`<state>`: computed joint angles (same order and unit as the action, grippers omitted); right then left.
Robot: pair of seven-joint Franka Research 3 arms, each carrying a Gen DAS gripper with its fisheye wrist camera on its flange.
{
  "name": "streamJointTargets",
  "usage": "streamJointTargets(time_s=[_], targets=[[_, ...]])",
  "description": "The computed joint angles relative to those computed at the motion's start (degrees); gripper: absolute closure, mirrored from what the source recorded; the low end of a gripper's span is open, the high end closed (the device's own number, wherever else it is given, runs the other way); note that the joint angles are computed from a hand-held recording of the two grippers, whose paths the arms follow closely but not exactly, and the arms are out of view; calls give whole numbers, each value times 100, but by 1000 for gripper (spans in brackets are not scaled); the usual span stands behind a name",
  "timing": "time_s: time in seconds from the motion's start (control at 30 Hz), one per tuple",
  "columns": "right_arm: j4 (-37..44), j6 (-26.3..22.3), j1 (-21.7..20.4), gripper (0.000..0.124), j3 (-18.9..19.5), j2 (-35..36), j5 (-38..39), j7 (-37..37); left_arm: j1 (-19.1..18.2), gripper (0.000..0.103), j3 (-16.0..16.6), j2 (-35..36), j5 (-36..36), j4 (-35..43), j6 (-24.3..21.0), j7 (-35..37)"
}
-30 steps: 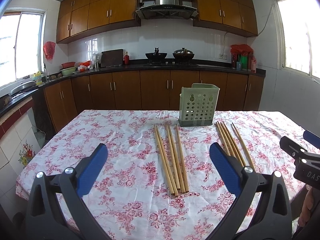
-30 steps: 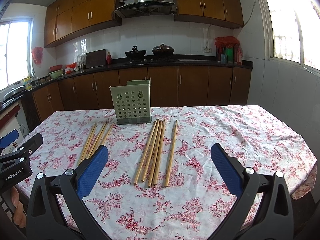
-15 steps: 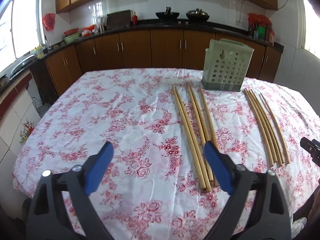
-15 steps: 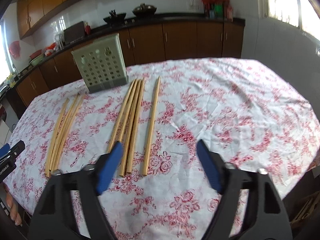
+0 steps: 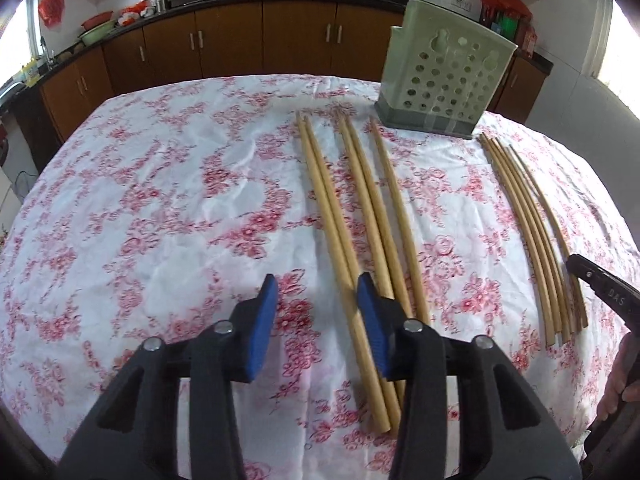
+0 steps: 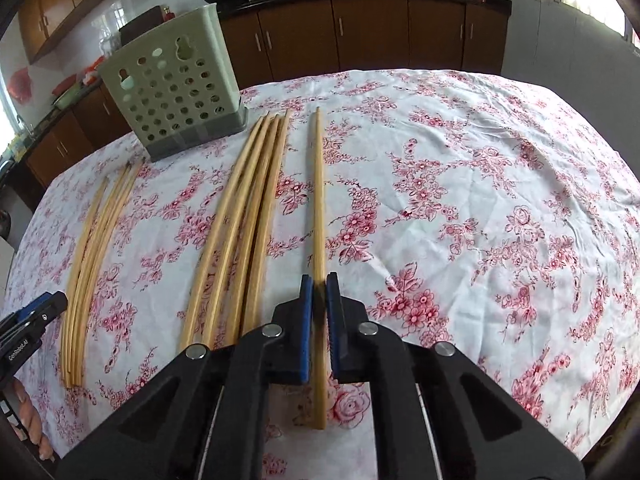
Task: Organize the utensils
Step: 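Close the right tool on a single chopstick while the left tool grasps another, then lift the right tool's chopstick upright over the green holder while the left tool does likewise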
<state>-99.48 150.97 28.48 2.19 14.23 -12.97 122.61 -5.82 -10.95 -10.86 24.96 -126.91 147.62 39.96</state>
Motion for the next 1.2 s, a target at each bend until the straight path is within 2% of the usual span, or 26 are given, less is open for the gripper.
streamJointTargets(time_s=[0.17, 0.3, 0.47, 0.6, 0.77, 1.0, 1.1, 1.2], targets=[[17, -37, 15, 116, -27, -8, -110, 19, 7, 73, 46, 86, -113, 59, 86, 55], [151, -72, 28, 116, -52, 94, -191, 10, 7, 73, 143, 50, -374, -53, 230, 274], [250, -171, 93, 115, -106, 148, -367, 70, 67, 78, 23, 121, -37, 86, -103, 216], [214, -120, 88, 115, -89, 137, -408, 10, 82, 94, 27, 210, 179, 215, -274, 183], [421, -104, 94, 116, -164, 306, -490, -31, 220, 94, 139, 446, 446, 469, -336, 166], [1044, -184, 133, 116, -390, 774, -612, 139, 370, 94, 312, 500, 398, 329, 268, 357], [1103, -197, 138, 116, -410, 814, -562, 130, 394, 94, 363, 431, 74, 170, 558, 512], [1090, -174, 138, 116, -408, 807, -513, 99, 420, 94, 332, 364, 35, 87, 586, 586]])
